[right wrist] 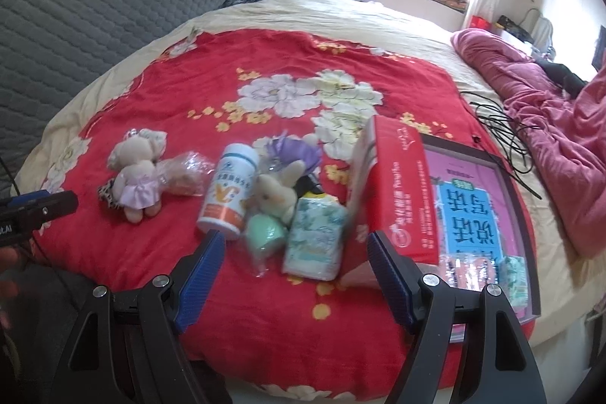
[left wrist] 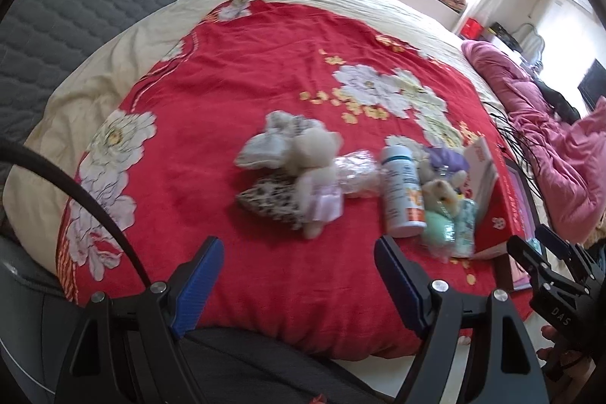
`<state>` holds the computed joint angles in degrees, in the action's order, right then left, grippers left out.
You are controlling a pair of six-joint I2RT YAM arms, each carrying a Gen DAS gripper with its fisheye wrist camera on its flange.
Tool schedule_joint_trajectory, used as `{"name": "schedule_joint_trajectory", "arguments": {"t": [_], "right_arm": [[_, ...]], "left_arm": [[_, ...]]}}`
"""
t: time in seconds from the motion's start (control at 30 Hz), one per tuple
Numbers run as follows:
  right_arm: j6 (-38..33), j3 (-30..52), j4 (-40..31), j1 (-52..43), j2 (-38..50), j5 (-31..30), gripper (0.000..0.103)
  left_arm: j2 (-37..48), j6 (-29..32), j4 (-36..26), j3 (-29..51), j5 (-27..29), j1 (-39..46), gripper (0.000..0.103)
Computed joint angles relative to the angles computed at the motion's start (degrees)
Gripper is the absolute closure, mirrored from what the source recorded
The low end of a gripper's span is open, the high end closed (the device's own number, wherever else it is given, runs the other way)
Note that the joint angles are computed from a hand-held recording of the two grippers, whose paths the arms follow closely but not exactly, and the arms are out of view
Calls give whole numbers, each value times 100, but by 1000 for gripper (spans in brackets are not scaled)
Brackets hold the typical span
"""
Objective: Organize soft objects
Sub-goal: 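Grasp the floral cloth with the left tool while the right grasps the purple-bow bunny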
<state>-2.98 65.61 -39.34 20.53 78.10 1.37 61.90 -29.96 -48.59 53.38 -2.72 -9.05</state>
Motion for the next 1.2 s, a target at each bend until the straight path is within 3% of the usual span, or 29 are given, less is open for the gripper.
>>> {"name": "schedule_joint_trajectory", "arguments": {"t": [0.33,0.67,0.87,1.2], "right_arm": [[73,-24,98,80,240,-36,25],[92,72,181,68,588,-19,25],[155,192,235,31,793,-23,25],[190,338,266,7,1096,3,25]], "left_arm": [[-94,470,272,-408,496,754,22],[492,809,901,-604,1195,1533,22],[1064,1025,1261,-296,1361,1822,22],[2303,1945,1620,317,1777,2064,23]]}}
